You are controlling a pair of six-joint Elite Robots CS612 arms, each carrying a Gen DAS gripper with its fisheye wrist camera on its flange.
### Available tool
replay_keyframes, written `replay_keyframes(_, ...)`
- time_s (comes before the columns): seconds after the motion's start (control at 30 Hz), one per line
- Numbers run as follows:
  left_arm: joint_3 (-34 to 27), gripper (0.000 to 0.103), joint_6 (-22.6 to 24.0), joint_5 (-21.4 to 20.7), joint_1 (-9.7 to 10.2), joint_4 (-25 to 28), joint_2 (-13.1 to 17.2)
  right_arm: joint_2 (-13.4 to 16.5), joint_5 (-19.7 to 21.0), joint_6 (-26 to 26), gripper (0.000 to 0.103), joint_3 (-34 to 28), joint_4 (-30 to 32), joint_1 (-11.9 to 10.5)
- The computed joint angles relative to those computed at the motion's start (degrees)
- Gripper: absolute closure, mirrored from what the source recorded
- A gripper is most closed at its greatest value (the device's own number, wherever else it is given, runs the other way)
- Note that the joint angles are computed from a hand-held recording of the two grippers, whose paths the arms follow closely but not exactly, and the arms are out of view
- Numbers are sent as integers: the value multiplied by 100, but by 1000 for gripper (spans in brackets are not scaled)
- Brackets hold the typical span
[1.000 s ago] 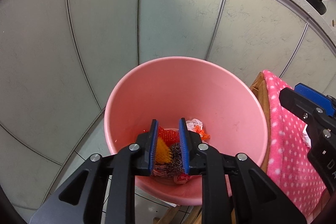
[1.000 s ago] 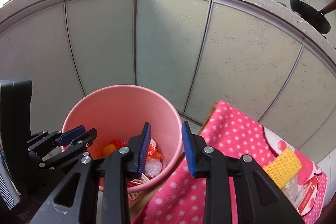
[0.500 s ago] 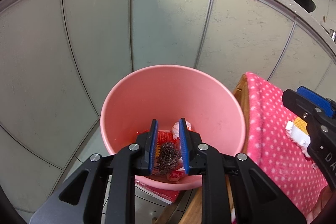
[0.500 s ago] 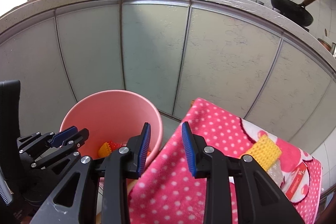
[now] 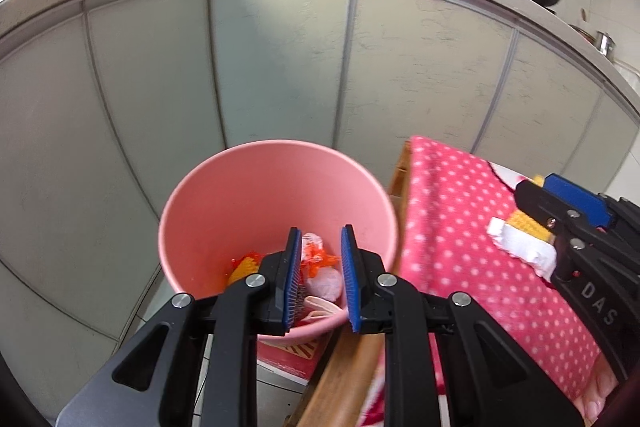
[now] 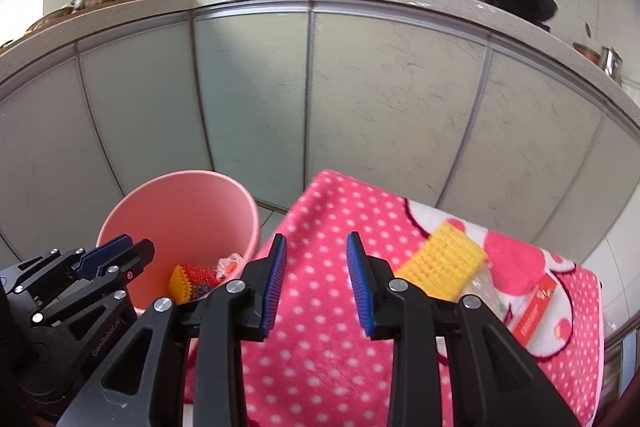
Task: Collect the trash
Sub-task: 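Move both grippers back over the table toward the remaining trash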
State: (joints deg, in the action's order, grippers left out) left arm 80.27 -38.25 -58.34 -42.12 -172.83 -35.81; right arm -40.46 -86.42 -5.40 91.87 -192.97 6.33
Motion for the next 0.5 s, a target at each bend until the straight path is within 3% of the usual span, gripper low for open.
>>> replay_keyframes(0.37, -209, 83, 738, -365, -195, -291, 100, -261, 62, 402, 73, 720, -124, -485)
replay_keyframes(0.5, -339, 80, 1029, -653, -257, -348, 174, -342, 120, 784, 66, 967, -143, -711)
